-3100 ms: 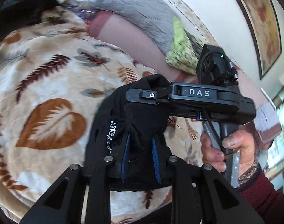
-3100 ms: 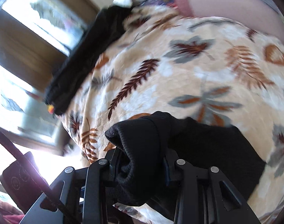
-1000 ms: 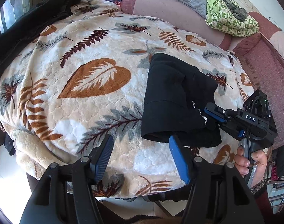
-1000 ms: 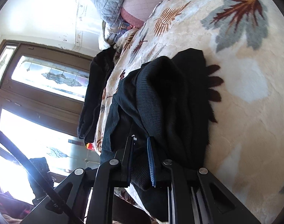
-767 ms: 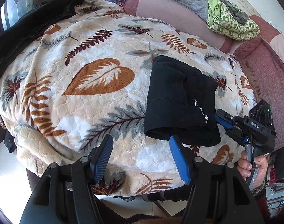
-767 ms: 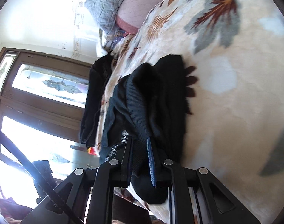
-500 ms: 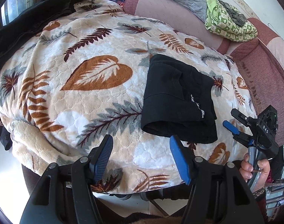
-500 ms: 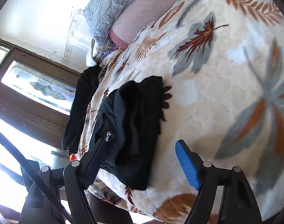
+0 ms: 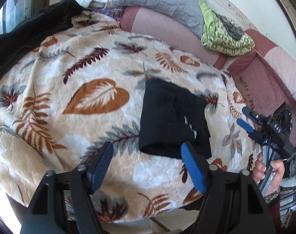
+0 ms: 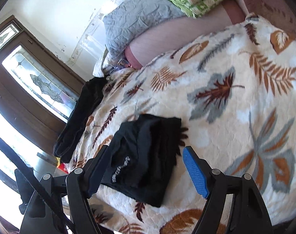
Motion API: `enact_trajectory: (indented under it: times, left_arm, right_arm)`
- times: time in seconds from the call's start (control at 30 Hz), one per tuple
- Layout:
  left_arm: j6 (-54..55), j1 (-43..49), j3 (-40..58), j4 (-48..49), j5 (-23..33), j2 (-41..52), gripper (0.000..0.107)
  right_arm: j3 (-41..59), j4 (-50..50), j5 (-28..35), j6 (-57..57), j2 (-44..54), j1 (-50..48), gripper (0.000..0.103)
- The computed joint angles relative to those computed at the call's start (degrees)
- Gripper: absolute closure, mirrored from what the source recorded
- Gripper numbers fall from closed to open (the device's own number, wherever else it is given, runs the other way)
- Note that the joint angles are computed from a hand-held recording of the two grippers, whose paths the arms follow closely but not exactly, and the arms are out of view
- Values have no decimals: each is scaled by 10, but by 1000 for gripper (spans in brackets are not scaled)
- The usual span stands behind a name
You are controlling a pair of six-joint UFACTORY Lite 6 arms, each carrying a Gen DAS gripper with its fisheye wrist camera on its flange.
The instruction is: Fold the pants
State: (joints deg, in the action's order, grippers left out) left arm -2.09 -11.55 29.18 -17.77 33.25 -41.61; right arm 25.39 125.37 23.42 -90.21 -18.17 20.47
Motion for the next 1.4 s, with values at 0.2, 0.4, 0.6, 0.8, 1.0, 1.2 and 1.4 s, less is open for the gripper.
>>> enact_trajectory:
  times: [0.2,0.4,0.6,0.8,1.0,1.2,1.4]
  left_arm:
    - [110,39,80,-84,-45,168,34]
    - [269,45,151,-251,-77,361,34]
    - [362,12,248,-332,-83,522,34]
    - [394,4,358,-339,-64,638,26]
    - [498,11,445,-393,-12,726,4]
    - [542,-10,393,-387,-55,680,43]
    - [574,13,352,-438,-28,611,56]
  right_arm:
    - [28,89,22,-107,108,-17,21]
    - [-2,104,172,-133,229,-90,21]
    - [7,89,259,-132,287,-122,22]
    - [84,58,229,-92,325,-62,23]
    - [218,6,147,-35,415,5,23]
    - [325,18,84,1,484,45,47]
    - [338,-26,-20,45,422,93,64]
